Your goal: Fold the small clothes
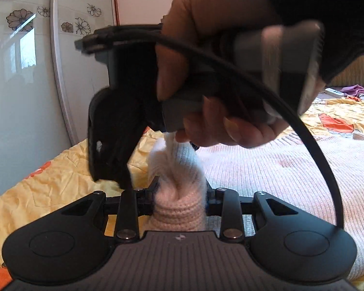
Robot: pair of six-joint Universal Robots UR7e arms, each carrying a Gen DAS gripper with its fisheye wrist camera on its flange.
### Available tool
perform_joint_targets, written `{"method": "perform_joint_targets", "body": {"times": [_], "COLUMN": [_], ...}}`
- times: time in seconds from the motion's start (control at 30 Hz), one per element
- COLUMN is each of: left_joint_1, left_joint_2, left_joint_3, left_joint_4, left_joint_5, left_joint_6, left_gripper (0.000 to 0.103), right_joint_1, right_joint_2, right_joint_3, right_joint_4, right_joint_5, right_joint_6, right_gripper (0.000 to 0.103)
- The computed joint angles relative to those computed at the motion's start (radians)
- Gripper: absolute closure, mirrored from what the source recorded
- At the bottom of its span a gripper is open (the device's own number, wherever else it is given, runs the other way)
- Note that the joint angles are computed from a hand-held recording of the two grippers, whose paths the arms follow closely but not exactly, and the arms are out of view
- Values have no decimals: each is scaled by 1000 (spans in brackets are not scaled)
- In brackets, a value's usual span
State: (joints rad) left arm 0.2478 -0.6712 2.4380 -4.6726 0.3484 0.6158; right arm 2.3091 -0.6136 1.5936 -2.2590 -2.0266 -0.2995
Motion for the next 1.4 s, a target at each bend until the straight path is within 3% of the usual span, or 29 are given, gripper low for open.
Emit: {"method": "perform_joint_targets", "body": {"times": [0.07,0.13,0.23,0.4,0.57,1.17,1.27,1.4], "left_joint_1": [-1,-4,-11,-32,-43,-65,-74,-156], "left_joint_2": [1,-1,9,-2,-27,49,62,86], "left_joint_3": [-1,5,17,11,-7,-98,-117,-69], "left_joint_4": [-2,-4,17,13,27,74,48,-58], "left_joint_5": [1,0,0,9,12,-96,-105,-86], "left_joint_6": [0,3,-18,-4,6,70,129,282], "left_gripper": [71,71,71,71,71,71,71,69], "right_joint_1": [12,7,-29,-66,-75,-195,-218,-257], "right_joint_2": [2,-13,-47,-87,-118,-323,-357,-403], "right_joint_3": [29,58,71,104,151,251,274,308], "right_joint_4": [-43,-91,-91,-130,-199,-232,-245,-245], "right_joint_5": [-55,-60,-7,66,97,276,293,328], "right_joint_6": [-55,-103,-94,-81,-130,-113,-118,-110], "right_gripper": [33,45,58,69,73,76,76,77]}}
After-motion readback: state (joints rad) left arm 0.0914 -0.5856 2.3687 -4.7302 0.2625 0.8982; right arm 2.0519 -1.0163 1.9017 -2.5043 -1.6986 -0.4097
